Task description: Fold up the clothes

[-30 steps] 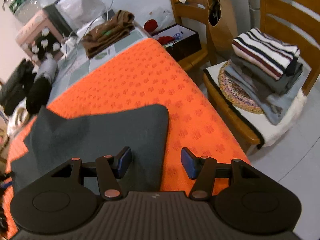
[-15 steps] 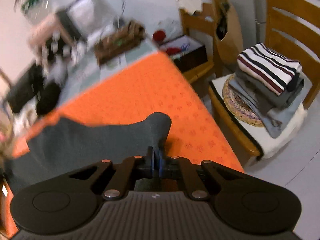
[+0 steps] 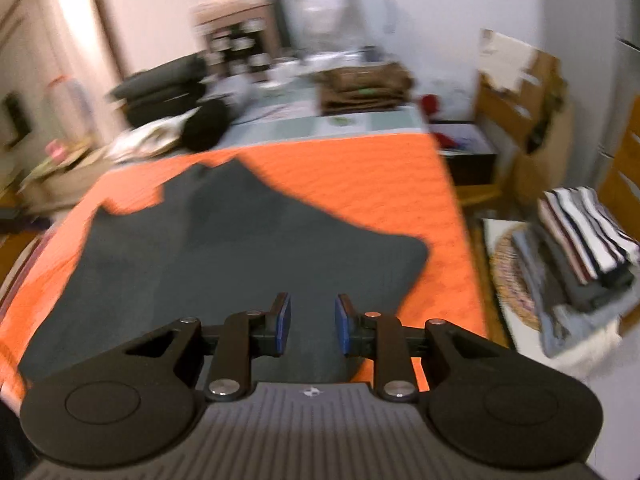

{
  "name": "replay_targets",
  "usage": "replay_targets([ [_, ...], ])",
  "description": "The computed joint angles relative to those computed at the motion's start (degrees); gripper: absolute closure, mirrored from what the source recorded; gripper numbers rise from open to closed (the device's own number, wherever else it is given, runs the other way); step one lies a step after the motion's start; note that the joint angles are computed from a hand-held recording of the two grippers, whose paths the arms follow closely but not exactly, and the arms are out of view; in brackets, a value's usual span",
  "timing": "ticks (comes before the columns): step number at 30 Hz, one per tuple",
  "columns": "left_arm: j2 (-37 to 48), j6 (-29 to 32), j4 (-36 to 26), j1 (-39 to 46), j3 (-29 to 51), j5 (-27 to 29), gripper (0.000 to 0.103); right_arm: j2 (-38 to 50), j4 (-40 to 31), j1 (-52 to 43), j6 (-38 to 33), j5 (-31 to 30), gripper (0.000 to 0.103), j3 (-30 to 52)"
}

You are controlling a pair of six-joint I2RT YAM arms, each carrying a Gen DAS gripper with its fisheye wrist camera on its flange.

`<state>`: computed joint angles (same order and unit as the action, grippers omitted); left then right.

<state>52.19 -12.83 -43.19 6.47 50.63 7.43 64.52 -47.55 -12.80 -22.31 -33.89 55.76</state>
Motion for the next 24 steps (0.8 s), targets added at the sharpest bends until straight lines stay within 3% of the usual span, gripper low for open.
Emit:
replay_targets([
  [8, -12.9, 15.8, -18.4, 0.1, -0.8, 7.8, 0.056, -15.6, -19.3, 3.5, -17.8, -0.7, 0.062, -4.8],
  [12, -18.4, 20.0, -23.9, -10.2, -2.1, 4.2, 0.053, -24.1, -24.0, 11.8, -19.7, 3.3, 0.053, -8.3],
  [17, -23.4, 20.5, -27.7, -21.0, -3.8, 2.0, 0.044, -33.0, -25.3, 25.2, -16.2, 10.6, 0.045, -11.2],
  [20, -25.5, 16.3, -28.6, -32.5, -5.4, -4.7, 0.044, -36.5, -24.0, 41.5, -8.7, 22.3, 0.045, -13.0],
  [24, -27.1, 13.5, -30.5, -40.5, -6.4, -8.9, 0.042, -38.4, -23.4, 63.1, 1.7, 38.1, 0.045, -15.0],
])
